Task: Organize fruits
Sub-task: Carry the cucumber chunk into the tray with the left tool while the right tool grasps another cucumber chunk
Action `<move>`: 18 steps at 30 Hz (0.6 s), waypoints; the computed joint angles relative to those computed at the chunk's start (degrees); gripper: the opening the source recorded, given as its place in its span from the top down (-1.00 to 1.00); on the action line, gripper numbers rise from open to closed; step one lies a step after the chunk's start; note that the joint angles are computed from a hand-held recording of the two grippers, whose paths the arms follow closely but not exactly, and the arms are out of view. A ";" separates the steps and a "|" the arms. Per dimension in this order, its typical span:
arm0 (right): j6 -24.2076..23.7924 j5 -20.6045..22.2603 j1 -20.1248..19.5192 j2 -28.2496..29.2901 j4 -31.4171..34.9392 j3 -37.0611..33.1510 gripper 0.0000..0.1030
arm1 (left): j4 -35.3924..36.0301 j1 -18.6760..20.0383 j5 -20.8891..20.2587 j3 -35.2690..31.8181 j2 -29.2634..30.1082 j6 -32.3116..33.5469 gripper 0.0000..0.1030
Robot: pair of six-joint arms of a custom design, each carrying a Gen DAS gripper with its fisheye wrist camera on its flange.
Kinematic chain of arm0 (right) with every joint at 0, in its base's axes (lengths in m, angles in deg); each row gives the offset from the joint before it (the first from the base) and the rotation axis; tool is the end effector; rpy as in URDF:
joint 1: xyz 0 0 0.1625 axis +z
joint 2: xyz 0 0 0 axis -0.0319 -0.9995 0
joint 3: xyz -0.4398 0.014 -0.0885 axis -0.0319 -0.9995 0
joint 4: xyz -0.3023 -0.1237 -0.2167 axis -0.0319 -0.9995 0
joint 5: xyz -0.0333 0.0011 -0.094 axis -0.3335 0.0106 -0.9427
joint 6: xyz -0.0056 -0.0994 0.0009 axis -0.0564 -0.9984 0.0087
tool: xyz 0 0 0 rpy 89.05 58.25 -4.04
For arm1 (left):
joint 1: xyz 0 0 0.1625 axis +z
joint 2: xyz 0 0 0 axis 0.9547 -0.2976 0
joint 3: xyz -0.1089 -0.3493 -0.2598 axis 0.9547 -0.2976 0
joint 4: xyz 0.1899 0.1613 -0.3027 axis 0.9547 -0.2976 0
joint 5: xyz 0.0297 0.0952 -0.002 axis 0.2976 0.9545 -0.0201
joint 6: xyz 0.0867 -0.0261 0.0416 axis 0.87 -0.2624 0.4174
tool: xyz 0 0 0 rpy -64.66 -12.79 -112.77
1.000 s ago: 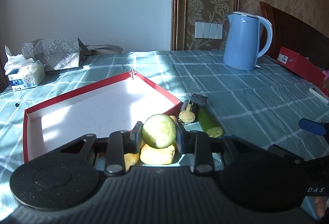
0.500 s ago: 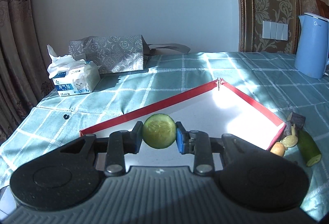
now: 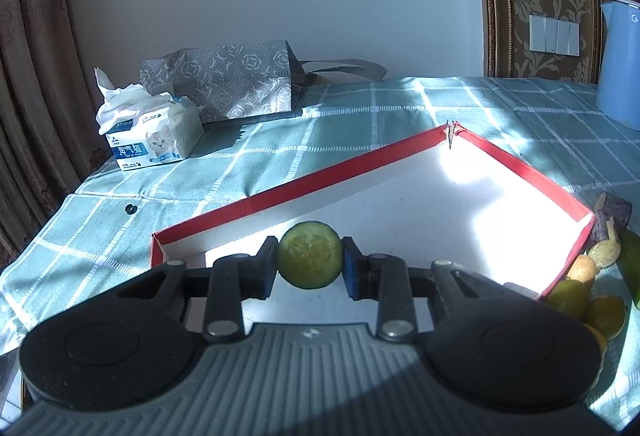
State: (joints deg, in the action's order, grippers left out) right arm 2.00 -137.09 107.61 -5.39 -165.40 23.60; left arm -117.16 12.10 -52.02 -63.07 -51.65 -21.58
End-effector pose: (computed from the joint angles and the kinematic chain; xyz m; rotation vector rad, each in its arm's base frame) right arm 0.2645 -0.7074 -0.1023 0.2641 -1.9067 1.2807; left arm 0.0710 -0.9416 0.2450 1.0849 2.1229 -0.9564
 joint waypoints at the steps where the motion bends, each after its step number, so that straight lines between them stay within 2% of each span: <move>1: 2.34 0.42 -0.42 -0.75 2.09 0.75 -0.32 | -0.06 0.00 -0.02 -0.11 0.05 -0.03 0.43; 3: 3.90 0.08 -0.95 -0.71 5.16 -0.37 -0.31 | -0.48 -0.03 -0.12 -0.37 0.16 0.11 0.42; 6: 2.49 -1.20 -1.35 0.94 9.60 -4.63 -0.13 | -1.24 -0.09 -0.30 -0.35 0.19 0.54 0.43; 12: 6.05 -2.12 -2.20 2.41 17.85 -9.46 0.19 | -2.85 -0.10 -0.99 1.13 -0.43 1.21 0.43; 15: 5.99 -2.84 -2.12 3.11 18.35 -10.85 0.27 | -3.03 -0.11 -1.25 1.30 -0.47 1.48 0.43; 18: 6.54 -1.96 -2.26 2.13 16.23 -8.67 0.32 | -2.53 -0.11 -1.17 -0.22 0.32 1.45 0.43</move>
State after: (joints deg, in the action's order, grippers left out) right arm 8.55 -139.06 105.35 -3.26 -149.18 14.93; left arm -119.69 11.99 -53.19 -63.28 -51.33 -20.13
